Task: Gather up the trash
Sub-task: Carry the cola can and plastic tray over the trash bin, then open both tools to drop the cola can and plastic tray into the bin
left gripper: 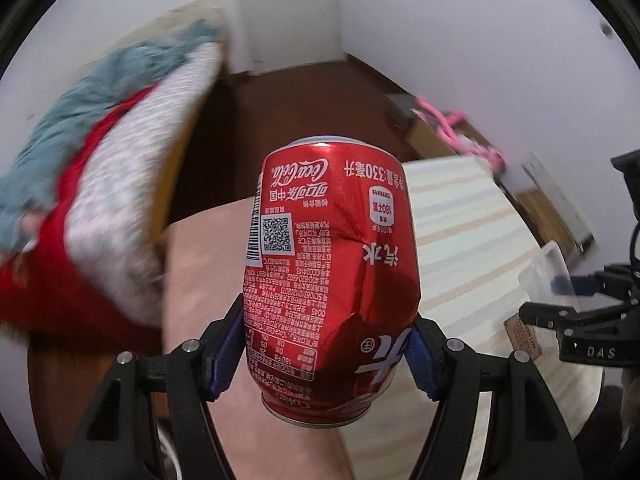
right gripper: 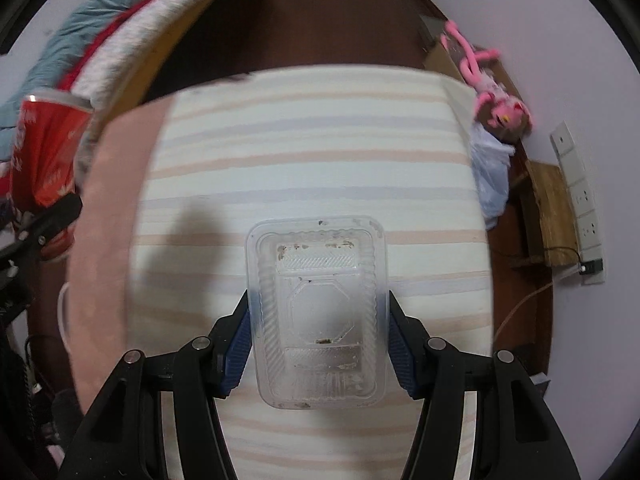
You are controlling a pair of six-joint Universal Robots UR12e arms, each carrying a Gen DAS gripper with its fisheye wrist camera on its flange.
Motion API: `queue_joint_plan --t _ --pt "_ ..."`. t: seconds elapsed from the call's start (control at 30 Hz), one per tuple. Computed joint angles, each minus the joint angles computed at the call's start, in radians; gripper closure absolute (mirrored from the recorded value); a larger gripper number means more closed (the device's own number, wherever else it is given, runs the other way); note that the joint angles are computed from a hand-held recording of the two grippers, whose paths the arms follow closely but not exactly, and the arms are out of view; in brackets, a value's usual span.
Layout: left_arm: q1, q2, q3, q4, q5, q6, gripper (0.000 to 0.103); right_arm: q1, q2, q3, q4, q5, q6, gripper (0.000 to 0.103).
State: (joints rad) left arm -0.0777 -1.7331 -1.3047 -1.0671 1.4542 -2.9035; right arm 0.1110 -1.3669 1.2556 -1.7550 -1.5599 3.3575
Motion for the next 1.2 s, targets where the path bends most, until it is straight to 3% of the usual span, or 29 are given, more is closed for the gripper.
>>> queue_joint_plan --t 0.13,0.4,0.67,0.8,0.93,1.13,1.2 --pt "0.042 0.074 -0.065 0.066 0.015 -0.054 0.036 0.049 -0.011 -0.022 -0.035 0.031 0.001 0.042" --pt "0.189 0.212 -0.171 0.11 -0.023 -0.107 0.036 0.172 0.017 -0.105 -0.086 0.094 -0.001 0.042" --pt "0.371 0.282 -0.241 0.095 -0.019 -0.126 0.036 0.314 0.151 -0.277 -0.057 0.172 -0.027 0.042" --pt "0.46 0.283 -0.266 0.045 -0.026 -0.14 0.036 0.381 0.26 -0.406 0.006 0.197 -0.042 0.042" --pt "0.557 0.251 -0.274 -0.072 -0.115 -0.155 0.035 0.44 0.388 -0.546 0.094 0.207 -0.042 0.042" --pt "0.653 0.165 -0.279 -0.22 -0.245 -0.174 0.035 0.487 0.559 -0.724 0.24 0.218 -0.021 0.042" --pt "0.664 0.135 -0.275 -0.249 -0.255 -0.183 0.035 0.492 0.599 -0.763 0.28 0.22 -0.015 0.042"
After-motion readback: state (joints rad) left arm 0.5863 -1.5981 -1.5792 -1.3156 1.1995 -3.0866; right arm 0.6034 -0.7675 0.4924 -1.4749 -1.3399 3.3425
